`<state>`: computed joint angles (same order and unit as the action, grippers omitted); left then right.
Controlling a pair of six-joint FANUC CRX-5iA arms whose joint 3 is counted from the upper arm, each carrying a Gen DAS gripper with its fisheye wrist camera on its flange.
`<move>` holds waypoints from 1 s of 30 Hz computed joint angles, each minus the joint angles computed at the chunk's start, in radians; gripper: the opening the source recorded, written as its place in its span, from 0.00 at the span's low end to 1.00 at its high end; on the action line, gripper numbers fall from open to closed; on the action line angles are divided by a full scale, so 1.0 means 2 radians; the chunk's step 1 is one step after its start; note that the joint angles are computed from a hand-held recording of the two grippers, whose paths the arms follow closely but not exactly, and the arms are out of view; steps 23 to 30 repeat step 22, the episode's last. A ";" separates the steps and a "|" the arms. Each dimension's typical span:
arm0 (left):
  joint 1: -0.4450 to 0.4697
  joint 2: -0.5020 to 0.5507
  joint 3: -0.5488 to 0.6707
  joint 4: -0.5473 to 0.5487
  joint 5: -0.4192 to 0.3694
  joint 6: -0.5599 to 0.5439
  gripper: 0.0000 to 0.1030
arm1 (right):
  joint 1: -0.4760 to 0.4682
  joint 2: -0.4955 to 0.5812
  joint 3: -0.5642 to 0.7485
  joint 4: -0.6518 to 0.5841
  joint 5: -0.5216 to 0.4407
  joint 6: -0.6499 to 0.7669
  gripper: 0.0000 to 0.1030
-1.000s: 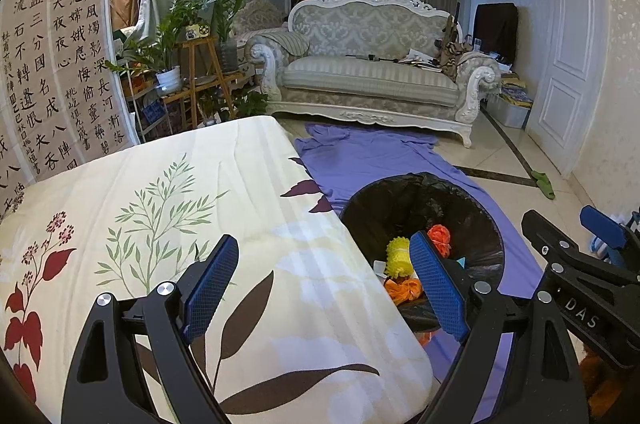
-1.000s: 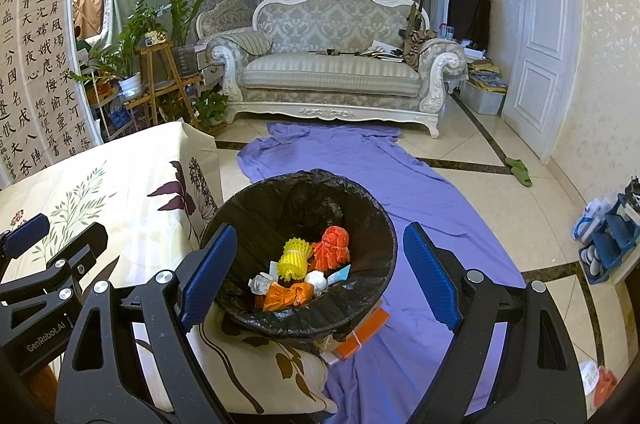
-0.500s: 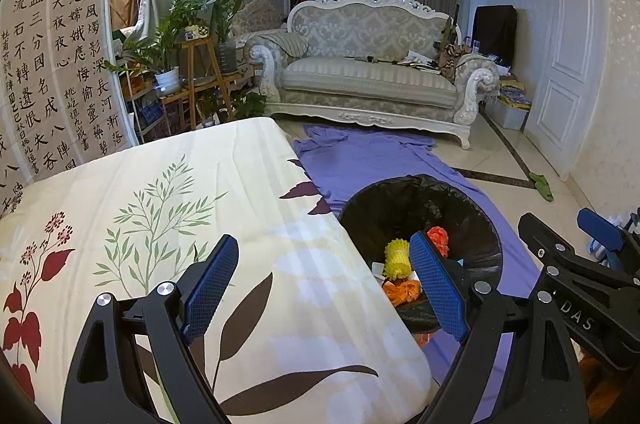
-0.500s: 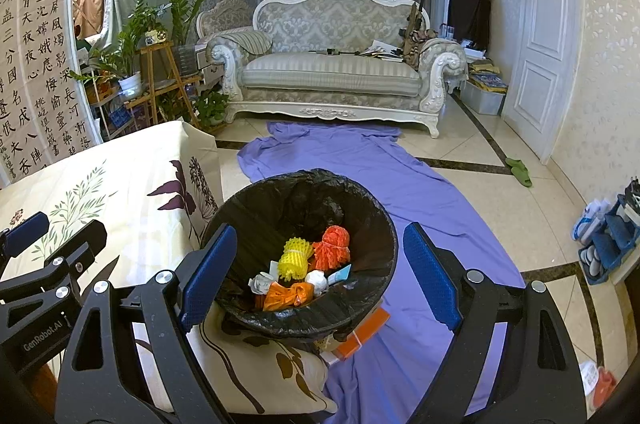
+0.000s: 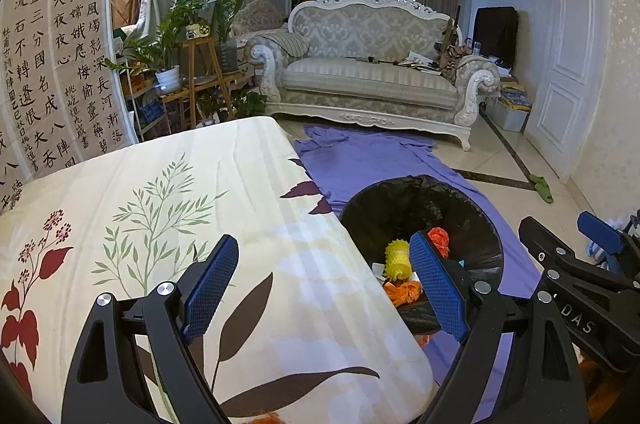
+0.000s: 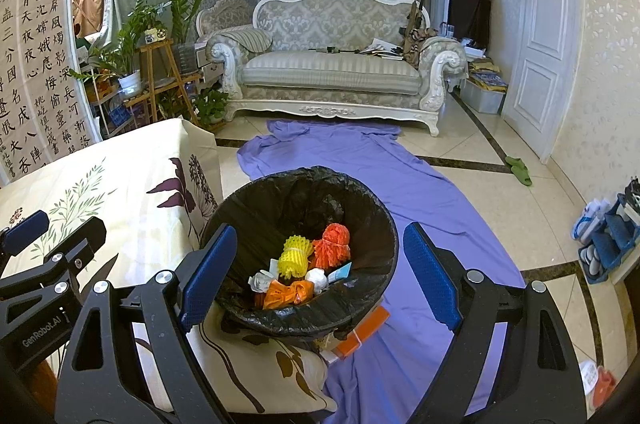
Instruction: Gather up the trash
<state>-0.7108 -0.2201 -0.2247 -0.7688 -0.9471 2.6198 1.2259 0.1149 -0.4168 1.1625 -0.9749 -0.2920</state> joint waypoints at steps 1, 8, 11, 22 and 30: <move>0.000 -0.001 -0.001 0.000 0.001 0.000 0.82 | 0.000 0.000 0.000 0.000 0.000 0.001 0.81; 0.003 -0.002 -0.002 0.004 0.005 0.001 0.82 | 0.000 0.001 0.000 0.000 0.000 0.000 0.81; -0.001 0.002 0.002 -0.001 -0.001 0.003 0.82 | 0.000 0.001 0.001 0.000 0.000 0.001 0.81; 0.021 -0.003 -0.005 0.014 -0.010 0.003 0.82 | 0.005 0.008 -0.001 0.001 0.013 0.000 0.81; 0.021 -0.003 -0.005 0.014 -0.010 0.003 0.82 | 0.005 0.008 -0.001 0.001 0.013 0.000 0.81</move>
